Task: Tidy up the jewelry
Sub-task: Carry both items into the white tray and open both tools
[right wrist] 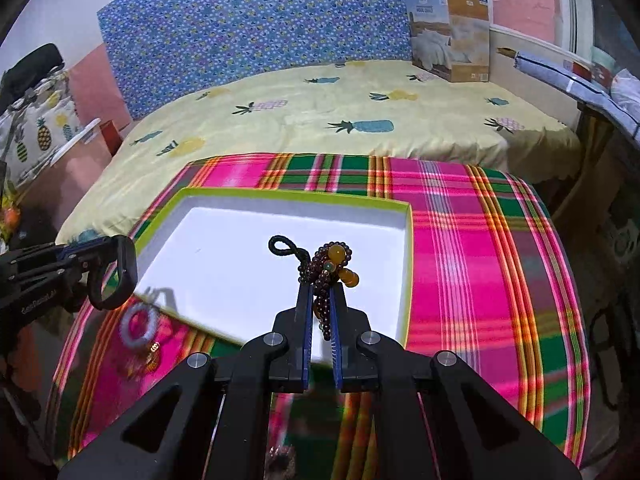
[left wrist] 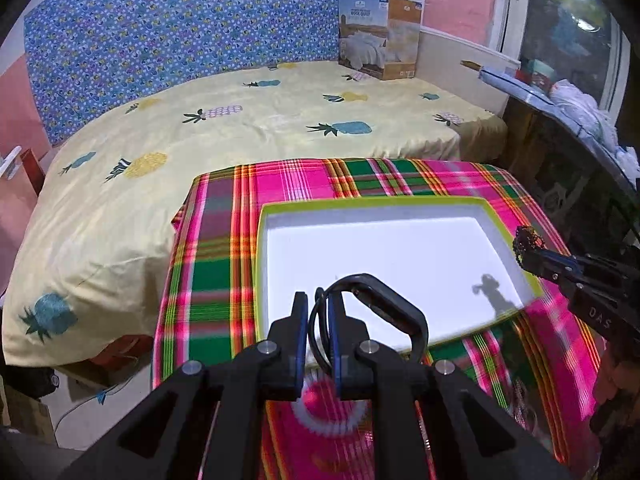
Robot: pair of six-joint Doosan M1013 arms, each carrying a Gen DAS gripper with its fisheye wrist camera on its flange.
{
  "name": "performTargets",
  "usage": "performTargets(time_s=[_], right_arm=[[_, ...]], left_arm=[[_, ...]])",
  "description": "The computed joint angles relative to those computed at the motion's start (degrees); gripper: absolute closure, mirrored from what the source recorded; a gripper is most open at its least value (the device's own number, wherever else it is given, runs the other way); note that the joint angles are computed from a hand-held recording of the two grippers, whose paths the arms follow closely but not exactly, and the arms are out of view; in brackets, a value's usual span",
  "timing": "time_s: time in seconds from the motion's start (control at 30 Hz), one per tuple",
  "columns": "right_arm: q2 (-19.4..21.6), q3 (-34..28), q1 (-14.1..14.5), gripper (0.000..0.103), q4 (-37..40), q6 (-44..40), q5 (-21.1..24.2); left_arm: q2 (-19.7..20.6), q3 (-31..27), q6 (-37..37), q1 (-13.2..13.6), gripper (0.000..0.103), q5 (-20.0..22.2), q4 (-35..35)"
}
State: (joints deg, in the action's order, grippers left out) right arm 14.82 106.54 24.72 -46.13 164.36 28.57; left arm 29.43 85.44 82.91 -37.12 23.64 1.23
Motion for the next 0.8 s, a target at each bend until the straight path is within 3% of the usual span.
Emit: performTargets(time_s=[0.3, 0.6, 0.8], right_arm=[[3.5, -2.6, -4.4, 0.095, 6.3, -6.9, -0.8], [5.6, -4.3, -6.4, 0.095, 13.1, -13.6, -0.5], [5.9, -4.3, -6.9, 0.095, 14.7, -14.1, -0.5]], left_arm=[[5.7, -7.7, -1.8, 0.0, 0.092, 4.9, 2.7], [9.2, -11.9, -3.7, -0.1, 0.092, 9.4, 4.1], [9.9, -12.6, -3.2, 0.2, 0.092, 10.0, 2.7]])
